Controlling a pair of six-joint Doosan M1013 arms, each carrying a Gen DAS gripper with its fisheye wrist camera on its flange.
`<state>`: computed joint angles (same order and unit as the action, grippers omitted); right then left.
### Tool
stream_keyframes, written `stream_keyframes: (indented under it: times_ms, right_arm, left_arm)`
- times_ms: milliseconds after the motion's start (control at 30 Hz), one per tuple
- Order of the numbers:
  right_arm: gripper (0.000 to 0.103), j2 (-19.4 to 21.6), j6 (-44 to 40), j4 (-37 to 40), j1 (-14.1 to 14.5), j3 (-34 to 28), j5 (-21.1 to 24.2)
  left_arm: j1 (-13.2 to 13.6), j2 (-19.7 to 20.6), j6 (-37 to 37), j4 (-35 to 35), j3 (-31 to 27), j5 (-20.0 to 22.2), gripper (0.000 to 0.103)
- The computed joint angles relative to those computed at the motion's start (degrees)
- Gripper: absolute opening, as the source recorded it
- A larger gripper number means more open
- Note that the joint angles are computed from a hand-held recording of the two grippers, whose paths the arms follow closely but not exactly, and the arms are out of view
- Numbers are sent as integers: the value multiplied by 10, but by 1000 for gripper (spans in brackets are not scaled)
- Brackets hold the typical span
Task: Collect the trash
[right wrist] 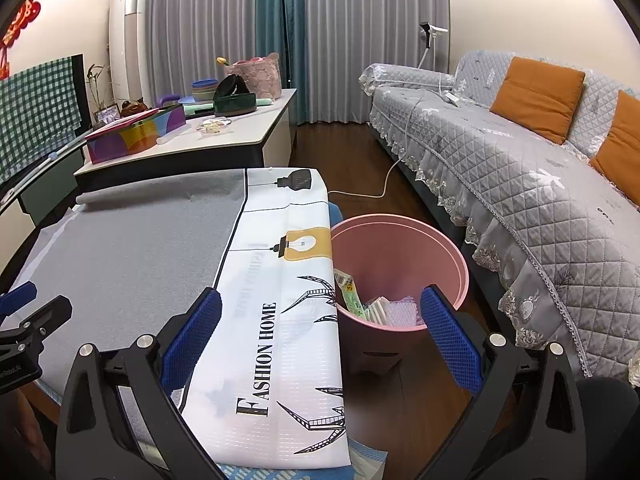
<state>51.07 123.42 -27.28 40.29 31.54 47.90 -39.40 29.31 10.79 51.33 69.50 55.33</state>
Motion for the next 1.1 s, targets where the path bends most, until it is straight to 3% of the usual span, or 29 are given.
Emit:
stream_keyframes:
  times_ms: [1100]
  right_arm:
    - [98,7,-7,3,3,-15,10]
  left_arm:
    - [0,2,-1,-3,-3,-5,95]
